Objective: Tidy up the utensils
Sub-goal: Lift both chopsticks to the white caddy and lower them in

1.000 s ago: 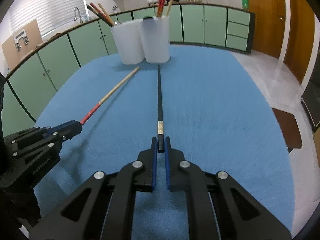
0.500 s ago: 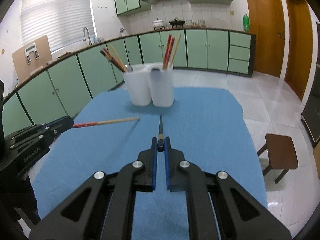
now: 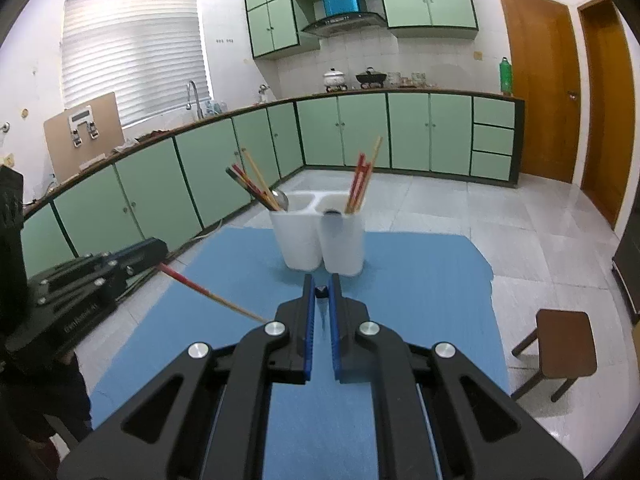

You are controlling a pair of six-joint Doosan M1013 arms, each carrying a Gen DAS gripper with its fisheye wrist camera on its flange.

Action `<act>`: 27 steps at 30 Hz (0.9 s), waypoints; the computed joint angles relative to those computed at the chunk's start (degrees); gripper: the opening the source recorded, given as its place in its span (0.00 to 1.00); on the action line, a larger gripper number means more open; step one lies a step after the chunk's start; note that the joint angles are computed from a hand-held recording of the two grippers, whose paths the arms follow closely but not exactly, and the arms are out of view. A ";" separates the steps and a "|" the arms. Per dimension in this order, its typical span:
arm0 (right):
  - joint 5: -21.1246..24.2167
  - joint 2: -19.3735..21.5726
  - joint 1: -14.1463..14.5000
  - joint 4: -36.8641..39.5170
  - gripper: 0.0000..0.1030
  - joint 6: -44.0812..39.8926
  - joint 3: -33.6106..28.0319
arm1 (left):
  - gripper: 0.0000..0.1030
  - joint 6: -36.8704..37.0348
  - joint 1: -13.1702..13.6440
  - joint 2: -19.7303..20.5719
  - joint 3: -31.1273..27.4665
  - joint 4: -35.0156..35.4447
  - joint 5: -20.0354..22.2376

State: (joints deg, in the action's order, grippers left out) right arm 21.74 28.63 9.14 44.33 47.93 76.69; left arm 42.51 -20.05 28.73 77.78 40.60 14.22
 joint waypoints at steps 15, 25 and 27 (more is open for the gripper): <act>10.60 5.25 -1.13 0.09 0.06 1.18 -15.79 | 0.05 26.34 2.25 2.56 -7.65 -23.91 -1.07; 9.84 13.19 -1.26 -5.68 0.06 9.06 -35.02 | 0.05 14.18 3.29 6.78 -19.02 -9.22 -3.30; 9.97 15.40 -1.12 -9.12 0.06 12.14 -39.33 | 0.05 12.81 3.45 8.20 -21.83 -7.56 -2.98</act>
State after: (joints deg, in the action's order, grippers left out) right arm 31.72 44.03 8.02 35.20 60.07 37.35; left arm 55.32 -16.60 36.93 55.95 33.05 11.24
